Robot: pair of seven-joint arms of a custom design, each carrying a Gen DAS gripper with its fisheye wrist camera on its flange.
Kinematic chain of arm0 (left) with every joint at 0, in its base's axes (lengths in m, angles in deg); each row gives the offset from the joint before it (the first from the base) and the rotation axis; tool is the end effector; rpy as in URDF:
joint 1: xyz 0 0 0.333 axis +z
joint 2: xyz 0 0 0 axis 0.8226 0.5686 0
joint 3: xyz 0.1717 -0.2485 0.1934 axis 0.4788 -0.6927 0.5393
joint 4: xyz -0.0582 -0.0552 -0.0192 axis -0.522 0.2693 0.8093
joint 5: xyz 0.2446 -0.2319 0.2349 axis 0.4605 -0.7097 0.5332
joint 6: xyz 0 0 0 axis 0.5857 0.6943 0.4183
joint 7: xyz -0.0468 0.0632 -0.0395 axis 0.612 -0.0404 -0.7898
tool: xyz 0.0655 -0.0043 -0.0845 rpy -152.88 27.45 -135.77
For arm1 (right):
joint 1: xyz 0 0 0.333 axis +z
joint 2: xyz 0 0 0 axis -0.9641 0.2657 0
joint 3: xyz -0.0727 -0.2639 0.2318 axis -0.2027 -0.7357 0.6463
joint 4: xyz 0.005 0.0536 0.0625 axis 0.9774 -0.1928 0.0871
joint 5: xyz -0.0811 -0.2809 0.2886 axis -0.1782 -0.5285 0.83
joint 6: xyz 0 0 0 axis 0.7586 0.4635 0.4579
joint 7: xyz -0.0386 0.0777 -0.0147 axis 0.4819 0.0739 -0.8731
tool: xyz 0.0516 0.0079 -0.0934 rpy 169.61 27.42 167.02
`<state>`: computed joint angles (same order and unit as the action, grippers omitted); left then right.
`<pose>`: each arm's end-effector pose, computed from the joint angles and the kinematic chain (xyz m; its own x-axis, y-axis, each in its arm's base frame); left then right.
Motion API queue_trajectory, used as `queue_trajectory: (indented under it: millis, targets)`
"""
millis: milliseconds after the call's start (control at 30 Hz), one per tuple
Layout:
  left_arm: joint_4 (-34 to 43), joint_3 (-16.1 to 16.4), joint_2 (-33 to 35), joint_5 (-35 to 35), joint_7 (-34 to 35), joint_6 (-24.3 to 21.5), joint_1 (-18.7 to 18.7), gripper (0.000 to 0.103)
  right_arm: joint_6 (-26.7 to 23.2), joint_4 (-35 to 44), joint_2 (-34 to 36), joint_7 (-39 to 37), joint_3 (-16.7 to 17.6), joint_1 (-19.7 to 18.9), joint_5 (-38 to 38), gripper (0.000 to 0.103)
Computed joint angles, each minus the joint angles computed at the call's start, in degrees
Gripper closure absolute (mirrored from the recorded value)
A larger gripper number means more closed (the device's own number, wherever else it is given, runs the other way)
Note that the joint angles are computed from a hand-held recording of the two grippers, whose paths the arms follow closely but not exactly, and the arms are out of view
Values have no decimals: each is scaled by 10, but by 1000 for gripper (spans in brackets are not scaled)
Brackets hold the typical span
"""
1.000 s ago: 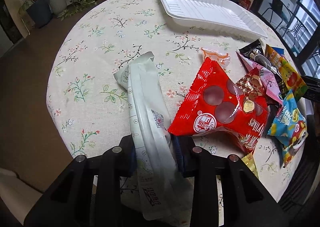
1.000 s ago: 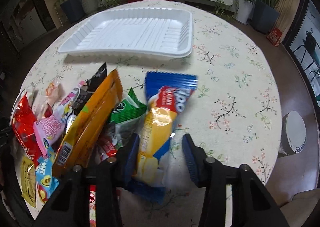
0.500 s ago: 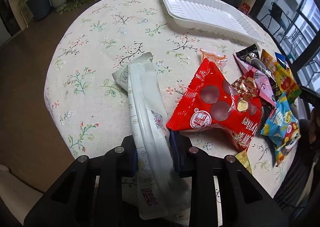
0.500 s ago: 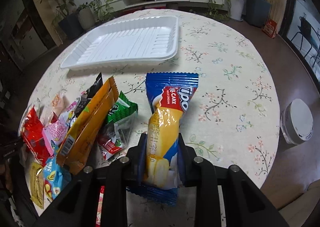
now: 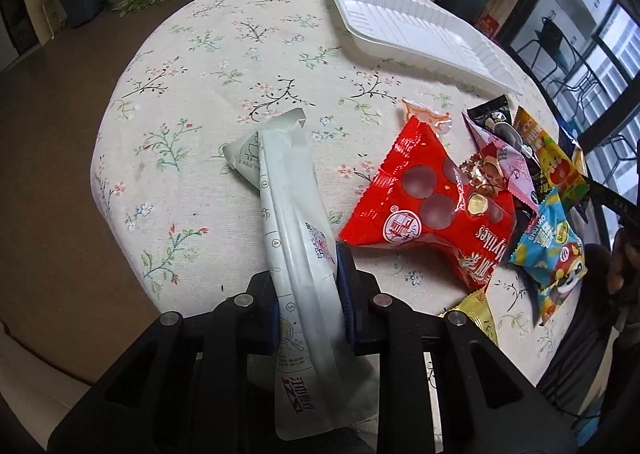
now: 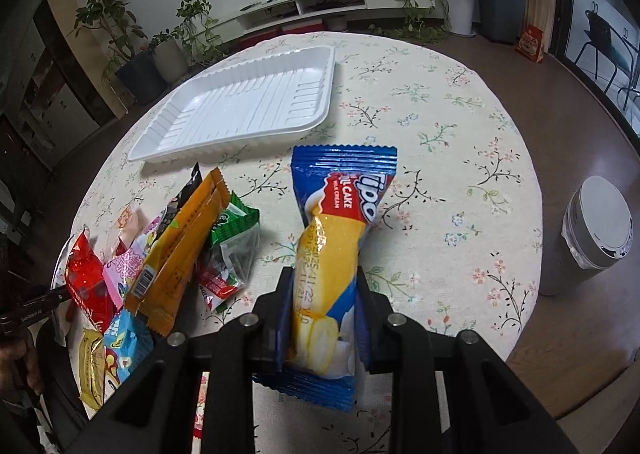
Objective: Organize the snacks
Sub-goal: 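Carry the white-silver packet with the left tool while the right tool carries the cake packet to the tray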
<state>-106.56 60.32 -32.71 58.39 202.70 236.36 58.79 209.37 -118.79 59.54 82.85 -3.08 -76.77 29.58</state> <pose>0.6877 -0.0977 0.3472 -0.3862 -0.9091 0.1558 -0.8624 0.2960 -0.4107 0.5253 -0.0692 0.3133 -0.2085 -0.9535 -0.2175 -0.7952 0.2947 -0.5300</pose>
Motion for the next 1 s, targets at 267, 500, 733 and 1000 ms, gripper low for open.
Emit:
queue_trajectory:
  millis: [267,500,733,1000]
  targets:
    - [-8,-6,-12,-31,11,11,14,83,5,2,-7,-51,-1,2,49,74]
    - [-8,-21,-31,-87,56,11,36,83,-10,6,-14,-70,-18,13,68,74]
    - [67,-23,-13,-94,72,-2,17,83,-25,30,-26,-64,-30,19,42,74]
    - [296,-13,99,-12,33,-87,-38,83,-62,105,4,34,-37,9,-114,74]
